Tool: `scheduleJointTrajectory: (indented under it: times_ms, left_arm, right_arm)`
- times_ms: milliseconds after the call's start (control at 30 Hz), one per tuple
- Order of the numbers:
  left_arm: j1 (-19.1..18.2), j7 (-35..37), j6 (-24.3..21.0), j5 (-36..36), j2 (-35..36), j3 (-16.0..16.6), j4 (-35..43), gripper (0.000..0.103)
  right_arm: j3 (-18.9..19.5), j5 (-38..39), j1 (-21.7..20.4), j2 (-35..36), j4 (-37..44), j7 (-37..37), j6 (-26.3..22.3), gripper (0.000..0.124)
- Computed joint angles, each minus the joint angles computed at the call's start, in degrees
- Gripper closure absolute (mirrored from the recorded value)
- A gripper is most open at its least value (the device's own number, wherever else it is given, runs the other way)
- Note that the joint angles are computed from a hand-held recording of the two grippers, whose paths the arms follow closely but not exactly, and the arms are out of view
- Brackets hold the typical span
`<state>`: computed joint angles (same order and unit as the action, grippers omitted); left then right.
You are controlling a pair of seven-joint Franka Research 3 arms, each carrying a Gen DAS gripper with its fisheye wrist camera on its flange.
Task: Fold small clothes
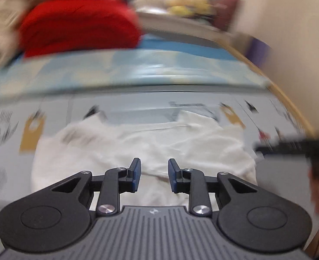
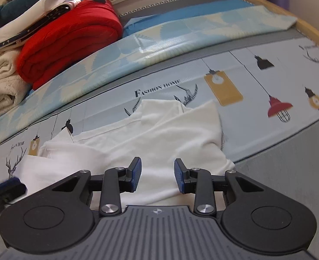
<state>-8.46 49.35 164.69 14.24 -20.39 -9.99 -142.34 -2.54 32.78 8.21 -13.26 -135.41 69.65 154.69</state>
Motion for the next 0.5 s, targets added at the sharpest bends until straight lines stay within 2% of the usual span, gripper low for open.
scheduleJointTrajectory:
  times_ms: [33, 67, 167, 233, 267, 400, 500]
  left_arm:
    - [0.98, -1.61, -0.64, -0.75, -0.07, 0.51, -0.16, 0.073]
    - [3.44, -4.74, -2.32, 0.24, 0.04, -0.40, 0.08, 0.073]
    - [8.24, -11.90, -9.98, 4.19, 1.55, -1.80, 2.42, 0.073]
    - [9.31, -15.70, -13.17, 4.93, 2.36, -0.97, 3.01, 0.073]
    - [9.28, -16.45, -13.80, 4.09, 2.65, 0.16, 3.00, 0.073]
    - [9.42, -16.28, -13.50, 0.21, 1.61, 4.20, 1.84, 0.073]
    - [11.01, -16.76, -14.57, 0.09, 0.69, 5.00, 1.51, 0.073]
  right_arm:
    - [-0.42, 0.67, 0.17, 0.09, 0.02, -0.73, -0.48, 0.089]
    - [-0.62, 1.14, 0.28, 0.26, 0.02, -1.43, -0.62, 0.089]
    - [-0.44, 1.95, 0.58, 1.16, 0.08, -2.86, 0.14, 0.090]
    - [-0.52, 4.28, 1.49, 1.98, 0.55, -4.66, 0.10, 0.100]
    - [-0.54, 5.77, 2.05, 2.37, 0.81, -6.11, 0.05, 0.109]
    - [1.08, 9.90, 4.69, 3.89, 1.85, -11.74, 1.09, 0.110]
    - [2.77, 11.19, 6.81, 5.21, 2.75, -16.57, 1.86, 0.109]
